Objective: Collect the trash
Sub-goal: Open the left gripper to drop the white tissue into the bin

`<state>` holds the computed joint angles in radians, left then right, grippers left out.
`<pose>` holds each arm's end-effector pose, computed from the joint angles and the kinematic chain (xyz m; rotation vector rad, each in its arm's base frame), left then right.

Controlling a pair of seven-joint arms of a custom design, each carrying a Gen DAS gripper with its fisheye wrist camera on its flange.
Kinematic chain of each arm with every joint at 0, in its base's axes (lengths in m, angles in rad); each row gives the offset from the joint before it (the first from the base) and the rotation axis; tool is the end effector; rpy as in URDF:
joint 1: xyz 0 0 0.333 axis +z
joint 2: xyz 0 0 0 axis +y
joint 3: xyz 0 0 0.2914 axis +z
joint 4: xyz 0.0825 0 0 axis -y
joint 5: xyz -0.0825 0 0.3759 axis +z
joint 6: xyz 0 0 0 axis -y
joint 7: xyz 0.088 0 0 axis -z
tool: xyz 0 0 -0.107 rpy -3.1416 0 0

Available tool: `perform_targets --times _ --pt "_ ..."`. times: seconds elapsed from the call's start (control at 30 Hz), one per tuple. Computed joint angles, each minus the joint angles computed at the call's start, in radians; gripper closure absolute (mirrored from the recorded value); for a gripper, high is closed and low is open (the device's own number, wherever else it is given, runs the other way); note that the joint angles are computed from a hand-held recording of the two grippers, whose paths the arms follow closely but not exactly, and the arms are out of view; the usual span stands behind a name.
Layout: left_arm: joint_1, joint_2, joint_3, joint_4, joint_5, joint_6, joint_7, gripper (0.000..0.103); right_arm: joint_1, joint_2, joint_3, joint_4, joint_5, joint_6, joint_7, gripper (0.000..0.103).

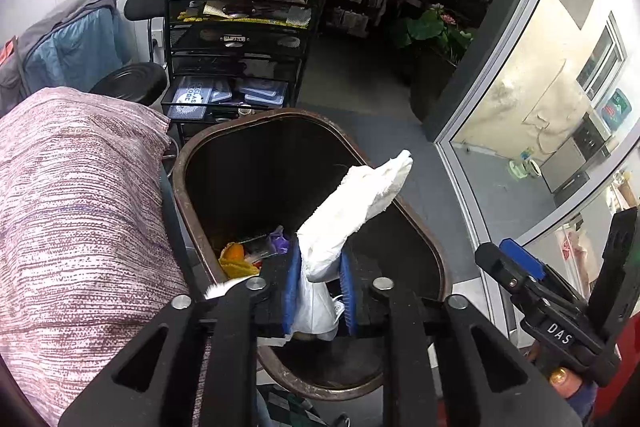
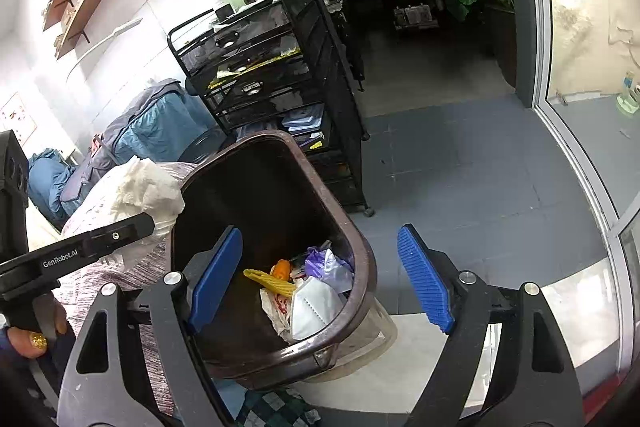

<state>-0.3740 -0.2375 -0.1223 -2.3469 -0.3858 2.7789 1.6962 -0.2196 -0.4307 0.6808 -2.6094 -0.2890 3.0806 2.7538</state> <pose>0.4557 -0.2307 0.4811 -1.6399 2.2569 -0.9765 0.3975 0.2318 0.4355 -1.3153 1.9238 -0.4605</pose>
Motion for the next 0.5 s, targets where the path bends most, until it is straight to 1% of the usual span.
perform_targets --times 0.07,0.1,0.17,0.27,0.33,0.43,0.5 --pt "0.016 0.004 -0.016 -0.004 0.039 0.022 -0.035 0.060 0.002 -0.002 -0.004 -0.004 0.001 0.002 -0.001 0.019" --pt "0.025 0.003 -0.025 -0.009 0.065 0.034 -0.057 0.054 0.000 -0.003 -0.002 -0.004 0.001 0.003 0.001 0.019" --pt "0.037 0.002 -0.036 -0.015 0.116 0.054 -0.099 0.030 -0.005 -0.001 0.001 -0.001 0.001 0.005 0.000 0.018" --pt "0.040 -0.009 -0.040 -0.031 0.170 0.086 -0.139 0.017 -0.005 -0.008 0.000 -0.004 0.005 0.013 -0.002 0.017" --pt "0.063 -0.029 -0.061 -0.048 0.245 0.109 -0.200 0.011 -0.024 -0.016 0.019 -0.003 0.005 0.015 0.001 0.016" --pt "0.069 -0.071 -0.064 -0.085 0.317 0.149 -0.260 0.006 -0.031 -0.023 0.028 -0.003 0.011 0.016 -0.003 0.016" --pt "0.068 -0.098 -0.059 -0.106 0.355 0.174 -0.293 0.006 -0.045 -0.028 0.043 -0.003 0.013 0.019 0.000 0.014"
